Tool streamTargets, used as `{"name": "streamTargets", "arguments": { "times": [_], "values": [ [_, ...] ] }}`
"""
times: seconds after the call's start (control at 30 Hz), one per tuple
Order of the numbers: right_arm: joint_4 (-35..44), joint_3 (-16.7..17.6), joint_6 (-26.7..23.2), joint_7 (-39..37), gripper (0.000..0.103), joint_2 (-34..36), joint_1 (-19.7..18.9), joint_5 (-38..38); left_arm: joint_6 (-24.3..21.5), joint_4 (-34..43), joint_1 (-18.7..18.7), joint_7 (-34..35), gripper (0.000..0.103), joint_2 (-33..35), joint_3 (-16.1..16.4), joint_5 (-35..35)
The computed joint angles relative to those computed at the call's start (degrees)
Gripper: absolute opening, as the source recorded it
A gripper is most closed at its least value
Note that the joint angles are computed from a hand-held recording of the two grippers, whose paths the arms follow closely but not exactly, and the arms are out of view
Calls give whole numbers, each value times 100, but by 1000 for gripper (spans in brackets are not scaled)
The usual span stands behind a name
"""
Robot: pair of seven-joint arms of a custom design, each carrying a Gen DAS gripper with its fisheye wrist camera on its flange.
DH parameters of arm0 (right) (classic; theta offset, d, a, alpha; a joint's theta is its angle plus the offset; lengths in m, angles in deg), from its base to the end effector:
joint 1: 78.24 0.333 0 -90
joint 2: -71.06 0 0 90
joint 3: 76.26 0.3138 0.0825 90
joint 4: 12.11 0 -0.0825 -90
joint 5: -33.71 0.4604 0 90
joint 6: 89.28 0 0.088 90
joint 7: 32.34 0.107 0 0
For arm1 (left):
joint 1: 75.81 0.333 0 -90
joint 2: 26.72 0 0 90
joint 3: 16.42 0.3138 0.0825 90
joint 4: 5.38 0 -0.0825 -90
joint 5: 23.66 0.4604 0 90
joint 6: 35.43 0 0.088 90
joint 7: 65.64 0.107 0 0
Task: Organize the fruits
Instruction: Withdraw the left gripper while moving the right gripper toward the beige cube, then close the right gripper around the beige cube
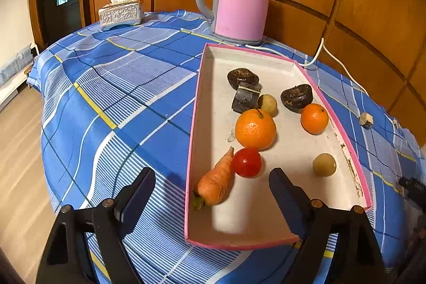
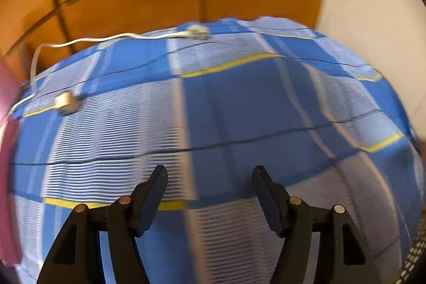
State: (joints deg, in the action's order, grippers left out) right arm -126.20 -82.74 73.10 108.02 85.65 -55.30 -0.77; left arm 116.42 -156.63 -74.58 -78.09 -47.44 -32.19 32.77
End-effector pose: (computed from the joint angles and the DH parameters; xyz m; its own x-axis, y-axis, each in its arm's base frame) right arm 0.6590 0.2281 0.3456 -0.0500 -0.9986 -0.0184 -0.7829 0.0506 -0.6201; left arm 0.4640 -0.1354 0.3341 0.6130 -0.7791 0.1309 -0.5293 -0.5280 -0.6641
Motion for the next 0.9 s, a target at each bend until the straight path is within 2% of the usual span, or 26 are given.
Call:
{"name": "streamTargets", "arguments": {
  "times": [0.1, 0.23, 0.4, 0.47, 0.7, 0.87, 0.9],
  "values": [
    [171, 504, 190, -1216, 67, 169, -336, 1051, -10, 23, -18, 55, 88, 54, 26, -64],
    [751, 1258, 117, -2962, 67, 603, -754, 2511, -4, 22, -19, 61, 90, 76, 42, -100],
    [1709, 1506, -69, -4084, 67, 1191, -686, 3199, -1, 28, -38, 139, 91, 116, 60, -172],
    [2080, 1381, -174, -4242, 67, 1398, -480, 3241, -18, 36, -50, 182, 91, 137, 67, -210],
    [3664, 460, -834, -3872, 67, 2424, 386, 3064, -51, -6, -55, 207, 93, 102, 71, -285],
    [4340, 299, -1167, -3745, 67, 2910, 457, 2966, -84, -9, -64, 300, 93, 116, 92, -398],
    [4455, 362, -1207, -3844, 57, 2993, 404, 3005, -93, 3, -66, 321, 93, 130, 91, -409]
  ]
}}
